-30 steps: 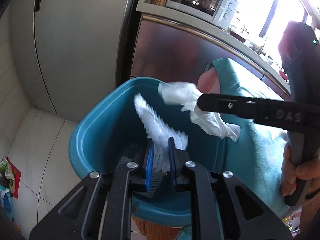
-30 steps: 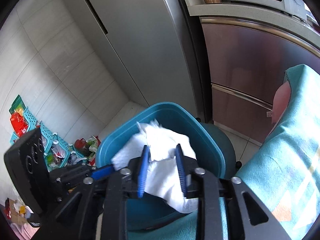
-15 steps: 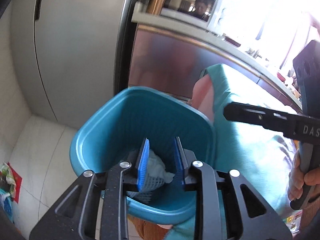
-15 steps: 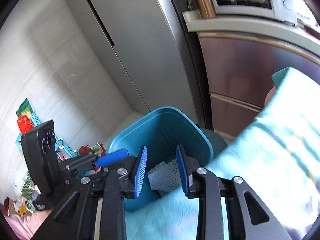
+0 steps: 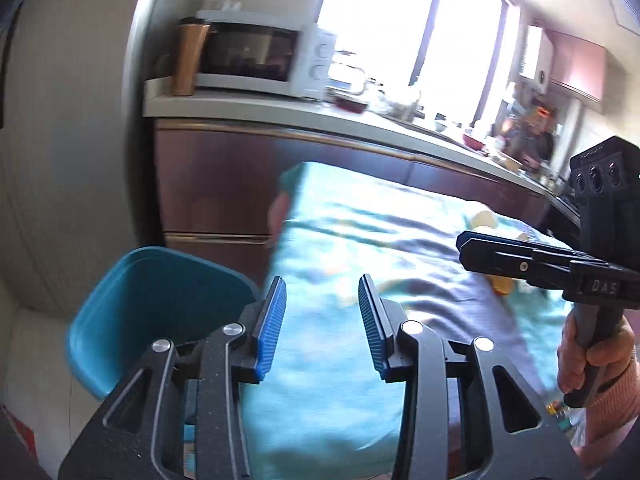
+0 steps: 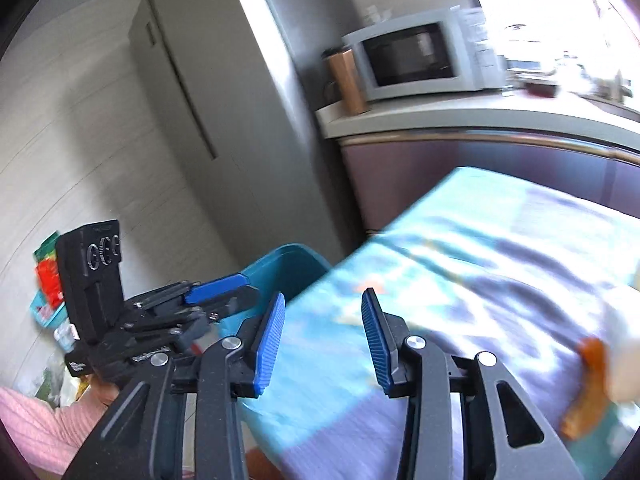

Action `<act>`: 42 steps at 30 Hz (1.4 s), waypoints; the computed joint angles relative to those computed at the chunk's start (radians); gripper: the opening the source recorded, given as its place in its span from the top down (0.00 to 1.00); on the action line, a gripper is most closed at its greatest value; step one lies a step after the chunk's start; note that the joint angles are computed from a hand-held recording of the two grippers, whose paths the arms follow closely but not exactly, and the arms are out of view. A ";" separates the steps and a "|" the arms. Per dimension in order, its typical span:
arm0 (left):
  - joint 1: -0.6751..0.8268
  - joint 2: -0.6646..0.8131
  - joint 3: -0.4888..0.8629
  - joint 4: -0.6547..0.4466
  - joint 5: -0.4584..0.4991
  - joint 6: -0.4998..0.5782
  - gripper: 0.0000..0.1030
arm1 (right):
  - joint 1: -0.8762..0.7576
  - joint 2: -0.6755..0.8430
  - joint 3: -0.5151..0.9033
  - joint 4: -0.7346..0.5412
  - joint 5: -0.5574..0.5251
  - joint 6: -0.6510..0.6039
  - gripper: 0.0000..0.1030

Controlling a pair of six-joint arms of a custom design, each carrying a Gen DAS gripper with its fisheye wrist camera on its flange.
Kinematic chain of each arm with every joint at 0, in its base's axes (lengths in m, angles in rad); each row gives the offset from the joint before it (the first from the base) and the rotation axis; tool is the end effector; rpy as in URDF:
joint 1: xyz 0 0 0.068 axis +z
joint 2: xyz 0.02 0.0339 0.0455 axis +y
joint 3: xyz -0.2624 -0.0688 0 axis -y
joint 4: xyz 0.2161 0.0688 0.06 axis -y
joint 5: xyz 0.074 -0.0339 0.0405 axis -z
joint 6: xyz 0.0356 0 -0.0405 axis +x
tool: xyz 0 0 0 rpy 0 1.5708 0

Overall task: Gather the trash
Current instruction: 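Move both open tools back over the cups and wrapper, then grasp the white paper cup with the left tool while the right tool grasps the gold wrapper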

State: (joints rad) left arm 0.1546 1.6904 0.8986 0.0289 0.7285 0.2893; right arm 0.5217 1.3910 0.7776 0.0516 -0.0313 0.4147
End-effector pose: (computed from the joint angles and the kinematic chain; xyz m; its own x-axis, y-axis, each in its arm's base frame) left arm 0.3184 0.0256 0.1929 -0.5515 0.1295 -0.8240 0.5404 0.8080 -0.2347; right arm 0.2396 0.1390 0.2380 -0.6326 0.1009 -0.7678 -0.2908 0.8880 0.3562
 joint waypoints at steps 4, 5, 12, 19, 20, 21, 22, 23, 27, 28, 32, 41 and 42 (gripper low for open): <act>-0.113 -0.060 -0.039 0.010 -0.010 -0.020 0.63 | -0.056 -0.205 -0.138 -0.061 0.040 0.034 0.63; -0.145 -0.078 -0.054 0.015 -0.017 -0.029 0.63 | -0.071 -0.259 -0.164 -0.090 0.051 0.039 0.63; -0.381 -0.108 -0.077 0.046 -0.100 -0.086 0.61 | -0.247 -0.576 -0.300 -0.282 0.080 0.032 0.61; -0.567 -0.069 -0.043 0.069 -0.188 -0.119 0.60 | -0.704 -0.735 -0.366 -0.428 -0.166 -0.135 0.58; -0.582 -0.057 -0.029 0.067 -0.193 -0.121 0.59 | -0.772 -0.739 -0.370 -0.438 -0.208 -0.166 0.58; -0.600 -0.044 -0.012 0.065 -0.201 -0.126 0.59 | -0.837 -0.738 -0.374 -0.444 -0.246 -0.200 0.55; -0.617 -0.035 0.000 0.066 -0.212 -0.133 0.58 | -0.897 -0.735 -0.377 -0.448 -0.274 -0.234 0.53; -0.629 -0.023 0.018 0.061 -0.218 -0.137 0.58 | -0.956 -0.735 -0.382 -0.453 -0.303 -0.266 0.51; -0.678 0.025 0.087 0.046 -0.250 -0.154 0.56 | -1.158 -0.624 -0.386 -0.410 -0.431 -0.380 0.50; -0.692 0.039 0.106 0.042 -0.262 -0.156 0.55 | -1.201 -0.581 -0.384 -0.396 -0.465 -0.407 0.49; -0.735 0.095 0.177 0.026 -0.310 -0.172 0.54 | -1.318 -0.450 -0.374 -0.336 -0.558 -0.474 0.44; -0.794 0.207 0.306 -0.010 -0.382 -0.181 0.55 | -1.412 -0.143 -0.256 -0.301 -0.703 -0.568 0.39; -0.796 0.217 0.315 -0.014 -0.385 -0.182 0.55 | -1.411 -0.116 -0.245 -0.303 -0.713 -0.580 0.39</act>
State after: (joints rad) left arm -0.6416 1.9076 1.2135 0.0147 0.3435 0.1077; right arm -0.8892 1.2751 0.5331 -0.2517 -0.7445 -0.1653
